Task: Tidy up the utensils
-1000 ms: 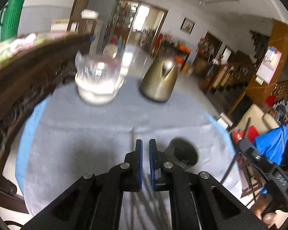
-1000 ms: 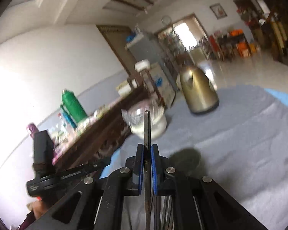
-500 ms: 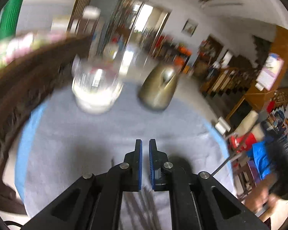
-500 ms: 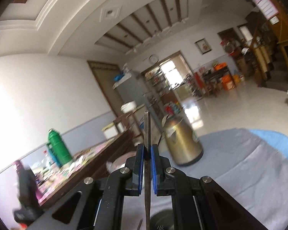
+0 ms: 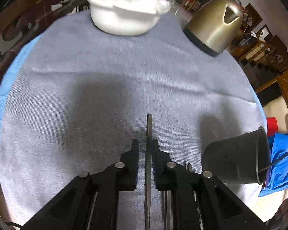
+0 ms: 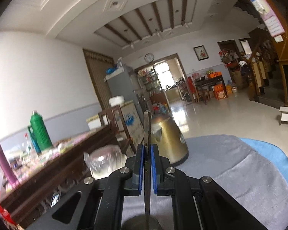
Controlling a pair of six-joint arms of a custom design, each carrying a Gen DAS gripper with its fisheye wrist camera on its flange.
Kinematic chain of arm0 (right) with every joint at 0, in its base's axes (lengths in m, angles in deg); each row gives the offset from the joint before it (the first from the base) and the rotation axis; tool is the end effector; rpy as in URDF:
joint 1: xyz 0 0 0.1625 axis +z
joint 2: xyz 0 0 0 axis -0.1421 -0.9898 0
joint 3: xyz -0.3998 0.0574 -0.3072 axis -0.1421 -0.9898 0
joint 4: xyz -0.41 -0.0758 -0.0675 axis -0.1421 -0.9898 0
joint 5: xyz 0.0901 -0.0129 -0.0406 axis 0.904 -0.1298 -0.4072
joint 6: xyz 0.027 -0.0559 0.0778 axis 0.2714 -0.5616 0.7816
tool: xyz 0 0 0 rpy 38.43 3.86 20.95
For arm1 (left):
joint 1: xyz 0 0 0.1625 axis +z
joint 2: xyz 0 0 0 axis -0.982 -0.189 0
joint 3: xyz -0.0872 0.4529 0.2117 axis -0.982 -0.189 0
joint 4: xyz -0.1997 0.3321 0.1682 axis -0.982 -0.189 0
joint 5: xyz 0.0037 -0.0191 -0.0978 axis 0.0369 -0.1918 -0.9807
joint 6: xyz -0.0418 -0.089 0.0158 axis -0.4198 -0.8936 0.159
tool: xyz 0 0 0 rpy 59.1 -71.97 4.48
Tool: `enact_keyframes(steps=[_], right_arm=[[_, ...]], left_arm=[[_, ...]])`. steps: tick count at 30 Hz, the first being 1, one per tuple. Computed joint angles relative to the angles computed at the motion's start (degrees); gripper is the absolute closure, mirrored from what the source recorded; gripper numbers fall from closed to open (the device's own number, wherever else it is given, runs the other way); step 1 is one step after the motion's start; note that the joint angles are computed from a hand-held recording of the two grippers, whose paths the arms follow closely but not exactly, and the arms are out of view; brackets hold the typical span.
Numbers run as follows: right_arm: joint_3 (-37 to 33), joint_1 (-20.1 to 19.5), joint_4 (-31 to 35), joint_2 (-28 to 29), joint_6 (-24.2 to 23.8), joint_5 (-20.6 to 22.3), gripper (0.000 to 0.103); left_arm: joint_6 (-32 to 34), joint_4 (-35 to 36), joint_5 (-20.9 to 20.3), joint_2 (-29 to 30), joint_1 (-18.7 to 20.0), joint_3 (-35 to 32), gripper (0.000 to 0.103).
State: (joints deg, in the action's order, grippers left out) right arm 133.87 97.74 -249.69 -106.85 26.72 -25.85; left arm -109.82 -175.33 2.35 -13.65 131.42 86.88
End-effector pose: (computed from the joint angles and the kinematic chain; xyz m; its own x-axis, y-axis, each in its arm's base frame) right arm 0.1377 -0.6297 0.4508 -0.8752 -0.2579 0.4092 -0.4761 0.3097 -0.8231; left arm -0.3138 -0.7244 0.1001 -0.8773 -0.1766 -0.4463 0.0322 0.9061 -0.4218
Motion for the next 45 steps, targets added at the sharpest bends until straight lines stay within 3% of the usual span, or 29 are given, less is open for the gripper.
enact_keyframes(steps=[6, 8, 9, 10, 12, 14, 21, 24, 25, 28, 30, 35, 40, 43, 45], right_arm=[[1.66, -1.86, 9.61, -2.44, -0.06, 0.93, 0.093], [1.85, -2.81, 12.91, -3.64, 0.63, 2.37, 0.087], [2.20, -3.07, 13.66, -4.27, 1.15, 2.98, 0.077], [2.68, -3.67, 14.17, -4.99, 1.91, 4.02, 0.060], [4.31, -4.82, 12.15, -6.38, 4.02, 5.87, 0.035], [6.08, -5.97, 10.24, -7.92, 4.54, 7.76, 0.036], [9.45, -8.75, 7.89, -12.53, 1.96, 7.32, 0.036], [9.70, -10.00, 9.38, -13.38, 2.70, 7.02, 0.036], [9.88, -10.48, 10.22, -13.69, 2.88, 7.37, 0.036], [10.70, -11.44, 13.22, -14.36, 2.23, 7.71, 0.036], [11.61, -12.44, 15.66, -15.13, 1.32, 8.34, 0.036], [14.30, -14.61, 20.30, -16.37, -1.05, 8.53, 0.037], [15.98, -15.92, 24.79, -16.64, -2.71, 7.42, 0.038], [16.44, -15.92, 24.88, -16.71, -3.60, 7.33, 0.038], [16.47, -15.88, 24.67, -16.61, -3.60, 7.58, 0.038]], left_arm=[[1.31, 2.01, 0.28, 1.96, 0.47, -1.89, 0.085], [2.08, 2.37, 0.78, 2.36, 0.49, -2.36, 0.085], [2.18, 2.74, 0.80, 2.43, 0.50, -2.56, 0.085], [2.31, 2.87, 0.98, 2.52, 0.49, -2.70, 0.085], [2.53, 3.08, 1.28, 2.56, 0.34, -2.55, 0.096], [1.87, 2.15, 2.21, 2.41, 0.03, -1.86, 0.097], [6.08, -9.84, 6.79, -0.85, -3.98, 3.15, 0.098], [9.70, -8.56, 13.02, -1.04, -6.35, 3.10, 0.098], [9.27, -6.22, 12.78, -1.02, -6.26, 2.46, 0.098], [1.73, -0.94, 4.35, -1.72, -3.15, 1.63, 0.097], [-2.02, 0.51, 1.91, -1.57, -1.59, 1.74, 0.097], [-3.81, 3.91, 0.76, 0.68, -0.14, -0.11, 0.094], [-3.79, 7.39, 3.27, 3.52, 0.29, -4.36, 0.085], [-3.18, 9.25, 4.90, 4.50, 0.01, -5.66, 0.085], [-2.29, 10.28, 6.37, 5.04, -0.21, -6.09, 0.097]])
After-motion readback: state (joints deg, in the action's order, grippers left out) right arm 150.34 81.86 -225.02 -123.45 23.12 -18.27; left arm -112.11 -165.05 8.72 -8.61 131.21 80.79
